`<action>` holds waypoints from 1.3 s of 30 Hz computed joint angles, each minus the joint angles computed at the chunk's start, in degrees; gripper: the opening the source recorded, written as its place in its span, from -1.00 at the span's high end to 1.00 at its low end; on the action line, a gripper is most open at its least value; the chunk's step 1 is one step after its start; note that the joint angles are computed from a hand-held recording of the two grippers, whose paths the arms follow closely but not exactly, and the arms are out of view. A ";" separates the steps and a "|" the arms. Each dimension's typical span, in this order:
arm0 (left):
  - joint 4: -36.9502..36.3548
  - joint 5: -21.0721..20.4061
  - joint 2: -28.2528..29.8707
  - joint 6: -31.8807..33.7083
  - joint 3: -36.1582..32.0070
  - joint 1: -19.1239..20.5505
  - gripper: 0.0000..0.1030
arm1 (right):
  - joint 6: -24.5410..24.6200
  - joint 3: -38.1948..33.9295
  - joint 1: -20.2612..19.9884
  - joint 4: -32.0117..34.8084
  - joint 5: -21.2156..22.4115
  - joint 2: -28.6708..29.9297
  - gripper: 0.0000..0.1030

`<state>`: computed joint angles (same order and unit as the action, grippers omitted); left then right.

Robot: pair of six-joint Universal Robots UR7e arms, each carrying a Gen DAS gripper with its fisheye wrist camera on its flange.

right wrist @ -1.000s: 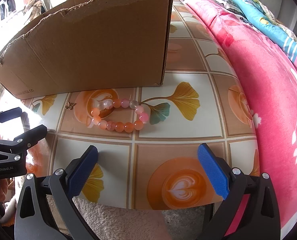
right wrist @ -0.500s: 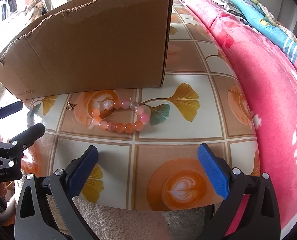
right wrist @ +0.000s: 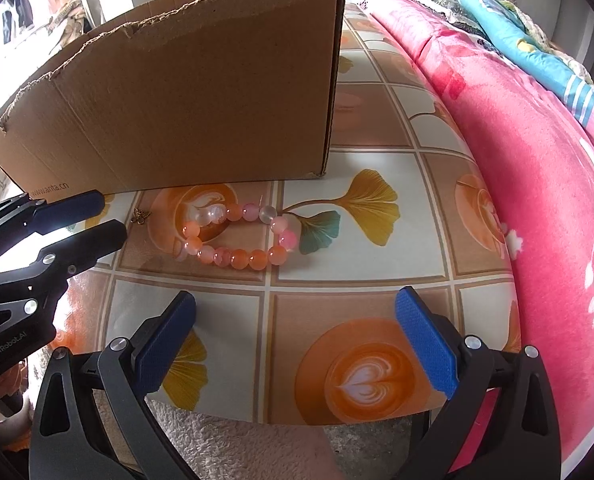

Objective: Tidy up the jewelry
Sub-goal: 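Close the left gripper on a small charm by the bracelet while the right gripper approaches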

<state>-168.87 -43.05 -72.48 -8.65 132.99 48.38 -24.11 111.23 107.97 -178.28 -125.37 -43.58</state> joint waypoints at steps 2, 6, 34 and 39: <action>-0.62 0.04 1.35 1.59 -0.84 0.19 0.39 | -0.08 0.02 0.00 -0.08 0.04 0.01 -0.88; 0.83 0.16 2.96 2.71 -2.53 0.82 0.68 | -0.15 0.09 -0.04 -0.15 0.11 -0.04 -0.88; 2.19 -0.31 1.88 2.64 -2.93 2.01 0.85 | -0.58 0.44 -0.13 -1.01 0.43 -0.02 -0.88; 1.93 -0.18 0.47 1.93 -2.32 1.59 0.85 | -0.85 0.77 -0.33 -1.38 0.63 -0.18 -0.88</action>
<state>-166.94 -43.23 -72.01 -6.72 130.67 49.97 -24.95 112.00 107.64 -179.66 -124.74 -43.76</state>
